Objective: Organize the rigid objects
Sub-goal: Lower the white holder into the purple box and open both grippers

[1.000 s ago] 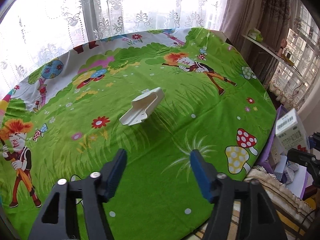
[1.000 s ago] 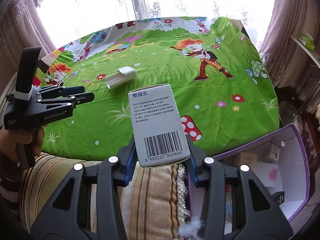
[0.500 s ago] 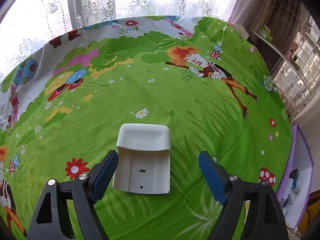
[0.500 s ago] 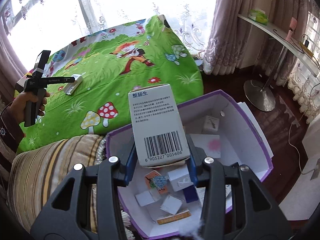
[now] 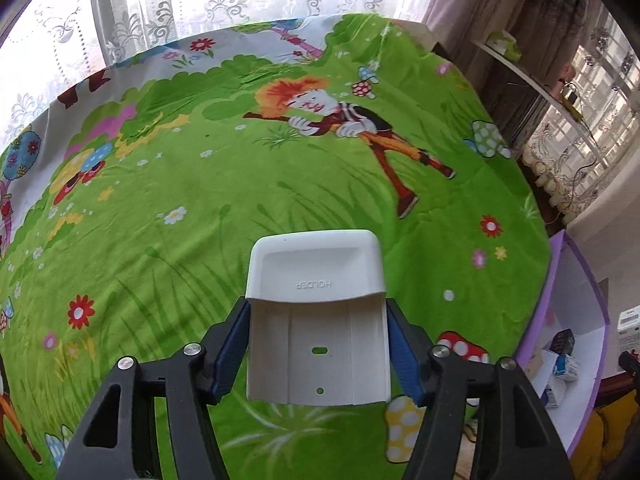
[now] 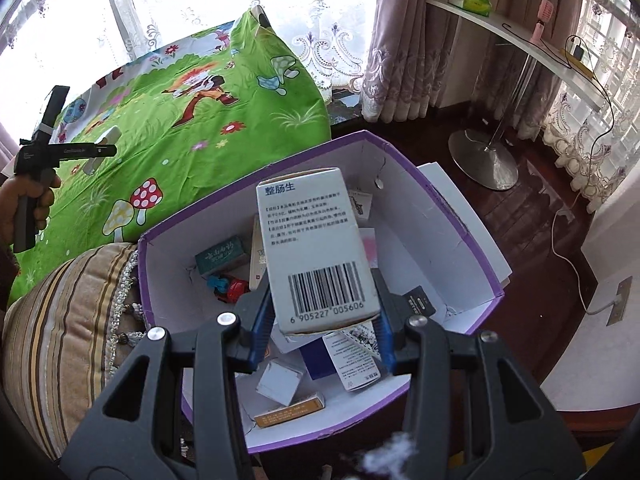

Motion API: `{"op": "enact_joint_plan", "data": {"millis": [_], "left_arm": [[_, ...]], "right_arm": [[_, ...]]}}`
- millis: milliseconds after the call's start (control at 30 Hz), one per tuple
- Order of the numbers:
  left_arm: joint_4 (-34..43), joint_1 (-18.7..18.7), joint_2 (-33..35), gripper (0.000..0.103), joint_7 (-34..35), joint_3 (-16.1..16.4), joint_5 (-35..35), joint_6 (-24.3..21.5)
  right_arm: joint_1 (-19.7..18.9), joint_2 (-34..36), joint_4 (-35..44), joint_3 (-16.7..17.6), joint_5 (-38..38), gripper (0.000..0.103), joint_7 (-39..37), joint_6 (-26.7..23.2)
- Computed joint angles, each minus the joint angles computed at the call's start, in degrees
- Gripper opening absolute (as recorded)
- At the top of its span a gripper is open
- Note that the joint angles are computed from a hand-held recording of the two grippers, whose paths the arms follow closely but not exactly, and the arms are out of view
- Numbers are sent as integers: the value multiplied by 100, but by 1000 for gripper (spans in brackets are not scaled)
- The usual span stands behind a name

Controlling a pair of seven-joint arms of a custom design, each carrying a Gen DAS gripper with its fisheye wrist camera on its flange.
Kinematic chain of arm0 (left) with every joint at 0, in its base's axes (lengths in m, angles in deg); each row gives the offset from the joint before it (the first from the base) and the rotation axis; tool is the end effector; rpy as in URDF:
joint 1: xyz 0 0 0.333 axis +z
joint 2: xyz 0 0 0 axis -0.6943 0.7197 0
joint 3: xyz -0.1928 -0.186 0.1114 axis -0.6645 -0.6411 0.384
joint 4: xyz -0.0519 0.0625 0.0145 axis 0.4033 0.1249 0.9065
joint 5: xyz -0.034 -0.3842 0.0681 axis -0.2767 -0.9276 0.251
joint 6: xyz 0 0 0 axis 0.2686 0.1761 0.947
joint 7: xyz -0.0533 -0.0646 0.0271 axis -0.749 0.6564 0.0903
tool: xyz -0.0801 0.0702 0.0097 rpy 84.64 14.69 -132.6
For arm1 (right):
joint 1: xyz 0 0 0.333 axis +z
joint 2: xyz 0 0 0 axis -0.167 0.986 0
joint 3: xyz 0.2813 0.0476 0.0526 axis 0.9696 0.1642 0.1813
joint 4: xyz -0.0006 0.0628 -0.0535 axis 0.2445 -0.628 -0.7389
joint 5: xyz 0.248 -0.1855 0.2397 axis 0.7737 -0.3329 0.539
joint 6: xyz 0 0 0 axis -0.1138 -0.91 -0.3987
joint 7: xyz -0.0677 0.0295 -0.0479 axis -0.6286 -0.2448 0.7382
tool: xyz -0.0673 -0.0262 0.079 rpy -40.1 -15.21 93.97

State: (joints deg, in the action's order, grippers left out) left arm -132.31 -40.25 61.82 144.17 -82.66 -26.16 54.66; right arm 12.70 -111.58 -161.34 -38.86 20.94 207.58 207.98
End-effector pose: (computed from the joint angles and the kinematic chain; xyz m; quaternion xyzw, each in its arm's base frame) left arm 0.5692 -0.0135 0.6012 -0.5880 0.7681 -0.2348 0.0954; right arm 0.3613 0.2336 0.6348 -0.6466 0.7146 -0.1794 0.1976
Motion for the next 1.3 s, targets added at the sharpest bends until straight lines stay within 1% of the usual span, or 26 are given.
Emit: {"op": "enact_joint_plan", "data": {"millis": [167,333,400,567,600,700,767,800,867,1033,1133,1233,1300], "left_arm": [[-573,-374,-850,64,269,-137,-626,-94],[-937,-787,-1347,64,191,-335,-732,-127],[-1013,-950,-1432,64,181,-413,-726,-124],[-1039,-1249,-1402,65,40,-576,-643,-38],[-1050,-1290,-1399,67,27,-603,-601,-7],[-1037,-1368,-1367,74,-148,-654,-512,45],[-1073,-1418,-1392,74,-215,-644,-527,35],[-1122,-1440,-1438,74,-237,-642,-525,22],[-1189,-1463,-1517,74,-323,-645,-490,-61],[-1499,-1520,-1922,74,-488,-593,-599,-264],[-1805,-1521,-2345,84,-656,-610,-515,-337],[-2099,-1556,-2807,90,-825,-513,-644,-609],[-2302,-1508,-3129,96,-993,-543,-568,-706]], "right_arm": [[0,-60,-90,6,-1,47,41,58],[-48,-159,-195,-2,-35,48,129,78],[-86,-213,-229,10,-87,48,181,60],[-170,-330,-315,23,-200,48,339,57],[-186,-353,-334,22,-221,48,365,54],[-235,-387,-358,25,-273,49,452,38],[-260,-407,-357,43,-319,50,510,17],[-266,-422,-361,46,-333,53,537,12],[-286,-447,-358,73,-381,63,601,-16],[-303,-530,-316,129,-471,68,725,-197],[-270,-587,-288,159,-499,70,740,-316],[-217,-686,-308,194,-510,71,746,-427],[-175,-768,-347,206,-490,71,751,-489]]}}
